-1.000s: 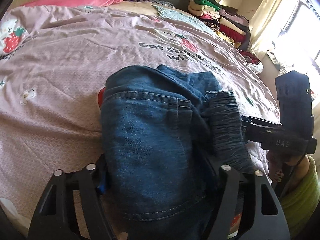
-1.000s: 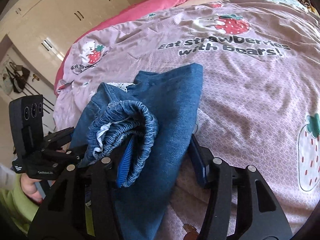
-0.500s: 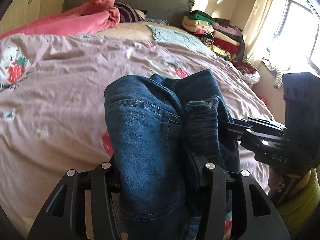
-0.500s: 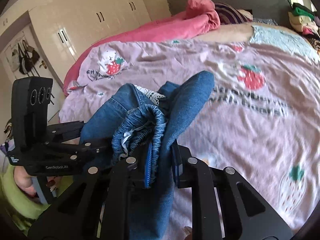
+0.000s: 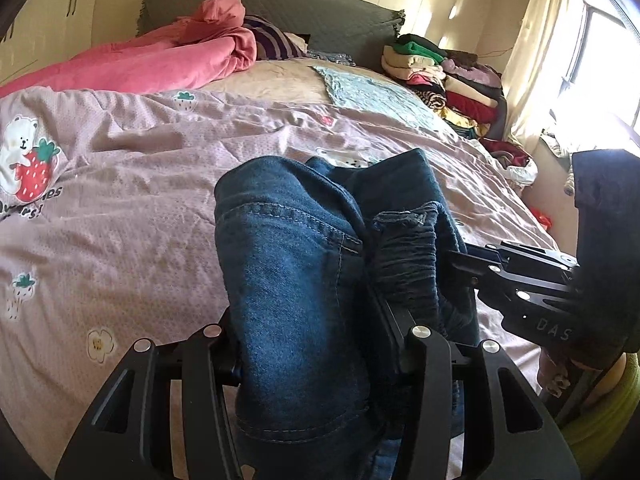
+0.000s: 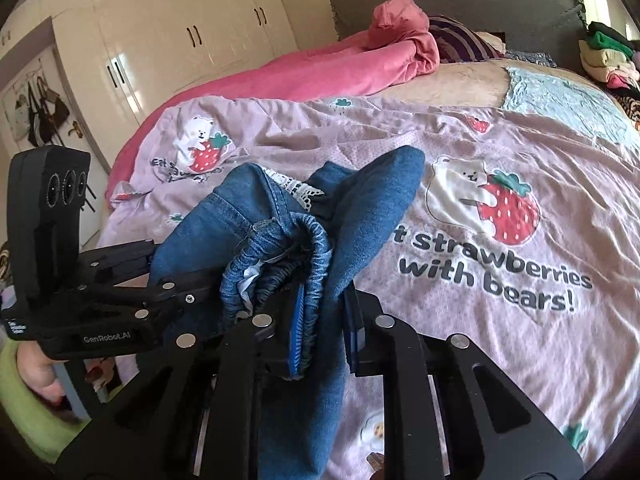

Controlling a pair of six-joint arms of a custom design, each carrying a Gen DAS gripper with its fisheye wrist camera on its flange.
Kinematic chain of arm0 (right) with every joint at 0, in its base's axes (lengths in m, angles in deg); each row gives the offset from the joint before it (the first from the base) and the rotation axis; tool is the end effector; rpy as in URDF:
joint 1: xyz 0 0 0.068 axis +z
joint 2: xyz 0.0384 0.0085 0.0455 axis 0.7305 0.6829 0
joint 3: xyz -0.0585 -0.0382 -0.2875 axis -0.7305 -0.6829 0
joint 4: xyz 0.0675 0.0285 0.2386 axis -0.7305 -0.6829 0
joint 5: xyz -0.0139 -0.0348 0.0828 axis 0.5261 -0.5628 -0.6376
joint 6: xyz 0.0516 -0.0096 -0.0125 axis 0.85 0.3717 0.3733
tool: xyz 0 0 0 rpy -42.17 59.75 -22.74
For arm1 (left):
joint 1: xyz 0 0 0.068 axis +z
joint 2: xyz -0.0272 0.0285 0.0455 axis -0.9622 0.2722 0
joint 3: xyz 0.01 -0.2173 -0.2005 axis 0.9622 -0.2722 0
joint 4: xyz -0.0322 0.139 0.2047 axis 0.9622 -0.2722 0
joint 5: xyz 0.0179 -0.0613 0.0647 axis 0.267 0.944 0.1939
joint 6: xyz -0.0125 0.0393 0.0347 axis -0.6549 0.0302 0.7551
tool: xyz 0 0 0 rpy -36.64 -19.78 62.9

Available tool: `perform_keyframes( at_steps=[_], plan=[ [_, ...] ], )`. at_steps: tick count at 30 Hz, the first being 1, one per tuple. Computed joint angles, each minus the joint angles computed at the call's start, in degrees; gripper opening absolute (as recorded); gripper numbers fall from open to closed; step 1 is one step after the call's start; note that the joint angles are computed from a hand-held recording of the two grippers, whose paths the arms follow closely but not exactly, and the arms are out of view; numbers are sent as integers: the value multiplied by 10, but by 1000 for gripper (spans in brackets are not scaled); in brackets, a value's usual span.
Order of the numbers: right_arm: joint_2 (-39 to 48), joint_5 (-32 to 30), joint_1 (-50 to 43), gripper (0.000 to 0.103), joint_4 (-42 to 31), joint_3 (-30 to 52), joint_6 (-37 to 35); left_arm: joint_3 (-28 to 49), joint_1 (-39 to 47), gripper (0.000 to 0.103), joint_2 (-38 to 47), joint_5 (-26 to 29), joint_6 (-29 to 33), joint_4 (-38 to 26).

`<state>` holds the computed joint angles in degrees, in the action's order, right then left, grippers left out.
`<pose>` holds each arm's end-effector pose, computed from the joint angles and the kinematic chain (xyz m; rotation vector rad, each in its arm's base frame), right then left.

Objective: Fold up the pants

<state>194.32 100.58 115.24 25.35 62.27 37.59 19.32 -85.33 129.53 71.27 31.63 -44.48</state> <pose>0.1392 0.2882 0.1262 0.1377 2.2794 0.2878 0.2002 -0.0583 0.1285 0.8178 2.2749 -0.6340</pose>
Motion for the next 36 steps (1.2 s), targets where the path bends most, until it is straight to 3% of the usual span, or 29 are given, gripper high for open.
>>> perform_keyframes(
  at_steps=[16, 24, 28, 29, 36],
  plan=[
    [34, -20, -21, 11, 31, -9, 9, 3, -7, 48, 79, -18, -2, 65],
    [47, -25, -27, 13, 22, -17, 43, 2, -4, 60, 115, -26, -6, 93],
    [52, -25, -28, 30, -12, -12, 67, 7, 0, 61, 128, -32, -5, 95],
    [53, -25, -28, 35, -23, -10, 75, 5, 0, 66, 129, -34, -5, 97],
    [77, -43, -38, 45, -79, 7, 107, 7, 8, 74, 158, -41, 4, 108]
  ],
)
